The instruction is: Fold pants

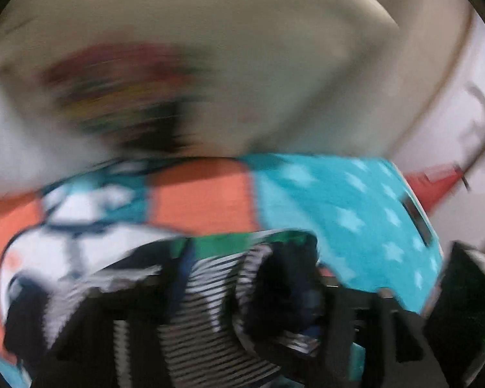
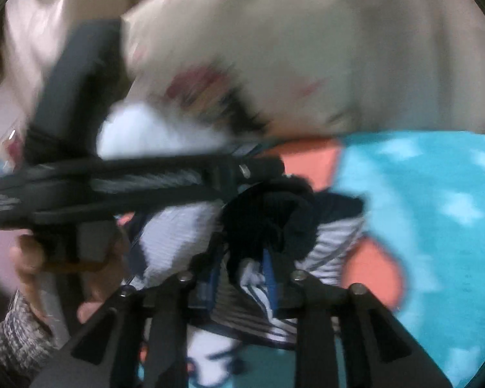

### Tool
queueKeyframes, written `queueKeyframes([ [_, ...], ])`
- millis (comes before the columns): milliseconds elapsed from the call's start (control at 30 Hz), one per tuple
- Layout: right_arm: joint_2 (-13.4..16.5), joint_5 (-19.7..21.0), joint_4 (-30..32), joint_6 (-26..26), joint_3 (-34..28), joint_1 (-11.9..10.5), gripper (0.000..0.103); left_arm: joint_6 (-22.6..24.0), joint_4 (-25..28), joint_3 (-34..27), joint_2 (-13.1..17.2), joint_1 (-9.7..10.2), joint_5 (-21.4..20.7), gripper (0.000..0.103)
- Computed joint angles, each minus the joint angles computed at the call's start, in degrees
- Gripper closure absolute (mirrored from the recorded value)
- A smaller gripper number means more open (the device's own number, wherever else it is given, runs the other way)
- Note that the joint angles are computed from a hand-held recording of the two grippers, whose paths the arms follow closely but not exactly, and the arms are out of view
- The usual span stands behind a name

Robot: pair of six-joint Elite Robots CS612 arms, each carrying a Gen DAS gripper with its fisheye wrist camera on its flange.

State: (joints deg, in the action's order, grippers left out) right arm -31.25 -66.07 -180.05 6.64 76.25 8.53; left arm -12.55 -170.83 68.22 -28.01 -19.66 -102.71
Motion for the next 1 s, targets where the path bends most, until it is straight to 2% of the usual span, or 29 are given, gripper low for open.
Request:
queueKeyframes([
  [67,1.7,0.5,9.9,-4.1,-4.3,1.2,0.070,-3.5,-2.6,3.5,-1.1,1.48,0.1,0.037],
  [133,2.0,-2.1,14.5,-7.5,-6.0,2.4,0.070,-6.4,-4.0,7.2,-2.4,2.88,0.8,0.037],
  [233,-0.2,-0.7,10.0,-8.5,-3.0,2.4,0.070,-9.5,-8.4,12.1,-3.8,4.30,4.3,0.037],
  [300,-1.8,-5.3,5.3,-6.6,-1.0,2.4,0.070,-12.0,-11.5,14.3,-4.1,4.93,7.9,0.036],
  [400,-1.5,-11.6,7.4,-4.1,-2.8,2.7,0.068,-17.0,-15.1,16.0,-3.6,5.88,12.3,0.035],
  [433,-0.5,-11.9,10.1,-3.3,-4.6,2.7,0.067,-18.1,-14.7,15.8,-3.2,6.10,12.4,0.035],
  [533,2.0,-14.2,20.2,-3.1,-8.9,3.2,0.067,-19.8,-14.1,15.6,-2.3,7.37,7.6,0.035],
  [567,2.9,-15.4,22.1,-3.8,-10.2,3.5,0.067,-19.9,-14.1,15.6,-2.2,7.55,6.8,0.035],
  [633,2.2,-17.0,21.1,-3.2,-9.6,3.9,0.067,-20.3,-15.9,16.4,-2.1,8.11,4.9,0.035],
  [700,1.2,-16.2,18.7,-2.1,-8.6,4.3,0.067,-22.0,-17.8,17.2,-2.2,8.68,3.6,0.036],
  [767,0.6,-11.6,17.7,-3.7,-8.8,4.9,0.063,-22.4,-18.8,17.8,-2.6,9.00,3.6,0.036],
  [833,0.9,-8.1,19.7,-6.3,-10.6,6.0,0.055,-23.1,-20.9,18.5,-3.0,9.29,4.3,0.035],
  [900,2.2,-6.3,23.3,-9.3,-13.8,7.4,0.049,-23.8,-21.7,19.2,-3.5,9.52,6.3,0.035],
  [1000,5.2,-7.7,29.4,-11.8,-20.1,9.7,0.040,-26.3,-21.1,19.4,-3.7,10.39,6.6,0.035],
])
